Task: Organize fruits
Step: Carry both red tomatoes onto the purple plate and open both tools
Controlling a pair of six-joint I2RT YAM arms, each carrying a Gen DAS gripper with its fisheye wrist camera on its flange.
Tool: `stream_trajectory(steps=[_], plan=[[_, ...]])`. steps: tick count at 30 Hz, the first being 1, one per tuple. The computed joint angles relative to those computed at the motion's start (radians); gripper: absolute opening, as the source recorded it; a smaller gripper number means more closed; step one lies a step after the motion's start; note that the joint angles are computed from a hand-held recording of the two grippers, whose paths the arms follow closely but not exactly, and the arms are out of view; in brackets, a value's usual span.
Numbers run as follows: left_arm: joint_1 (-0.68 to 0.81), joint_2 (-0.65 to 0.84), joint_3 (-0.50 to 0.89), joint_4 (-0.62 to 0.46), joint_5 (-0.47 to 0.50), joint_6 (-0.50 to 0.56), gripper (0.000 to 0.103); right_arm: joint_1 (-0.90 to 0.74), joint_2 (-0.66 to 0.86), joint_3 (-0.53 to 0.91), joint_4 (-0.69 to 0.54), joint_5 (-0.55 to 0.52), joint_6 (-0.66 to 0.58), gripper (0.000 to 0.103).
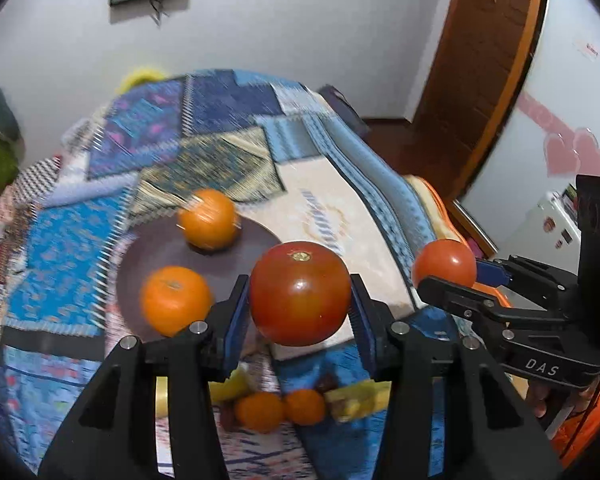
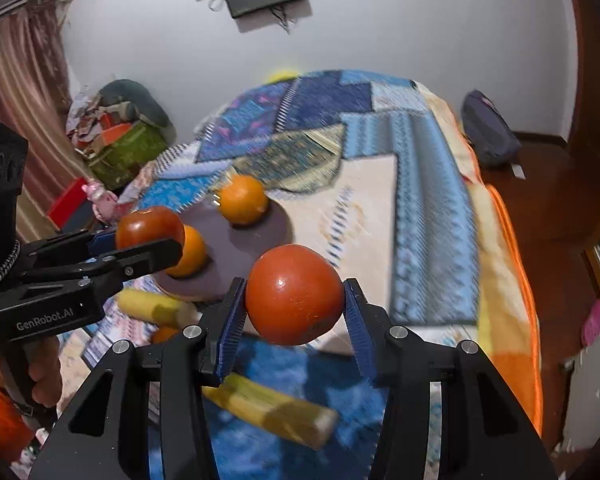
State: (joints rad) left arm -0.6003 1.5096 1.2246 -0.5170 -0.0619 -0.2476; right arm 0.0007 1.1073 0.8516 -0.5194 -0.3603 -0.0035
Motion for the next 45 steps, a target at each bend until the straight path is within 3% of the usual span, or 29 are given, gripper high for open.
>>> stream_trajectory(steps=[8,15,25,31,45], plan=[[0.141,-0.095,0.000,-0.033,0.034,0.068,0.047,0.163,0.084,0.094,0.077,0.084,0.066,0.045],[0.261,-0.084,0.010,-0.023,0.092,0.127,0.047,0.250,0.197,0.154,0.143,0.128,0.091,0.045],[0.373,0.063,0.034,0.037,0.160,0.158,0.047,0.297,0.409,0.233,0.188,0.153,0.086,0.045],[0.380,0.211,0.089,0.049,0.149,0.164,0.047,0.294,0.504,0.282,0.185,0.154,0.063,0.045],[0.362,0.333,0.153,0.034,0.155,0.141,0.047,0.287,0.602,0.322,0.162,0.151,0.036,0.045]])
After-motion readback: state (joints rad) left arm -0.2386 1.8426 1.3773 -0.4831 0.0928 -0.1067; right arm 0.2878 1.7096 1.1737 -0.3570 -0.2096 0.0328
